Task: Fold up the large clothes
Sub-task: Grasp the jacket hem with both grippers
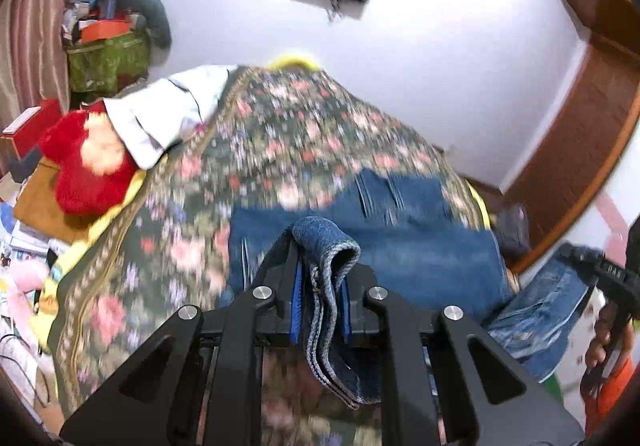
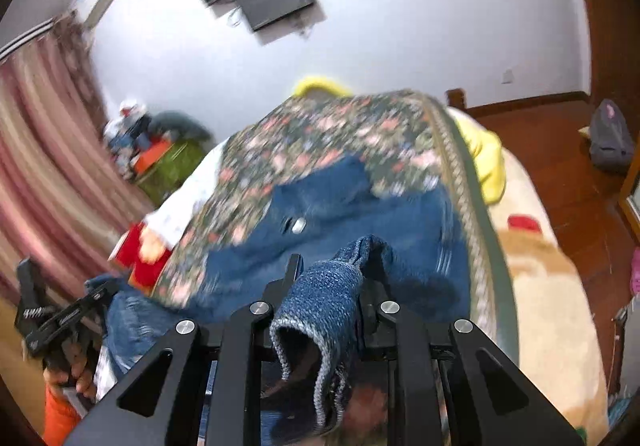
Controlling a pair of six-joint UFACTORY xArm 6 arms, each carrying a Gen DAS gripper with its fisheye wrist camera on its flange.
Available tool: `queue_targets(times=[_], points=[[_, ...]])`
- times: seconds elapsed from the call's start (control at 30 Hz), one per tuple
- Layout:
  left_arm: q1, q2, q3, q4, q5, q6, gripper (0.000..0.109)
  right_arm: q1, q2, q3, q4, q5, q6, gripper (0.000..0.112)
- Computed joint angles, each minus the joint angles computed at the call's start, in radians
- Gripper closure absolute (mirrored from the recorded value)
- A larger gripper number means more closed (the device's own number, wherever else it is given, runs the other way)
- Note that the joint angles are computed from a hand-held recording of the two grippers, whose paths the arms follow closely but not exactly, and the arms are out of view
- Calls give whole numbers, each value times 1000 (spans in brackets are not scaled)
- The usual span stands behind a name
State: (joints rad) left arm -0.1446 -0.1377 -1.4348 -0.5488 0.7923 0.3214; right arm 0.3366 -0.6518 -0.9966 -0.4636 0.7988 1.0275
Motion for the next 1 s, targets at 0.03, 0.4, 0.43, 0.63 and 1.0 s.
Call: queue_targets(times=[0.03, 0.4, 0.43, 0.63, 1.0], points=[[-4, 54, -57, 10, -5, -34, 94, -31, 45, -34, -16, -2, -8, 95], [-55, 591, -567, 314, 23, -367, 94, -241, 499, -315, 67, -72, -175, 95], [-55, 652, -635, 321, 52, -378, 94, -258, 528, -321, 97, -92, -191, 95], [-58, 828, -804, 351, 156, -376, 91, -309, 643, -315, 179, -134, -262, 94], [-62, 844, -828, 401, 229, -316, 75, -334, 602, -302, 417, -53, -619, 88]])
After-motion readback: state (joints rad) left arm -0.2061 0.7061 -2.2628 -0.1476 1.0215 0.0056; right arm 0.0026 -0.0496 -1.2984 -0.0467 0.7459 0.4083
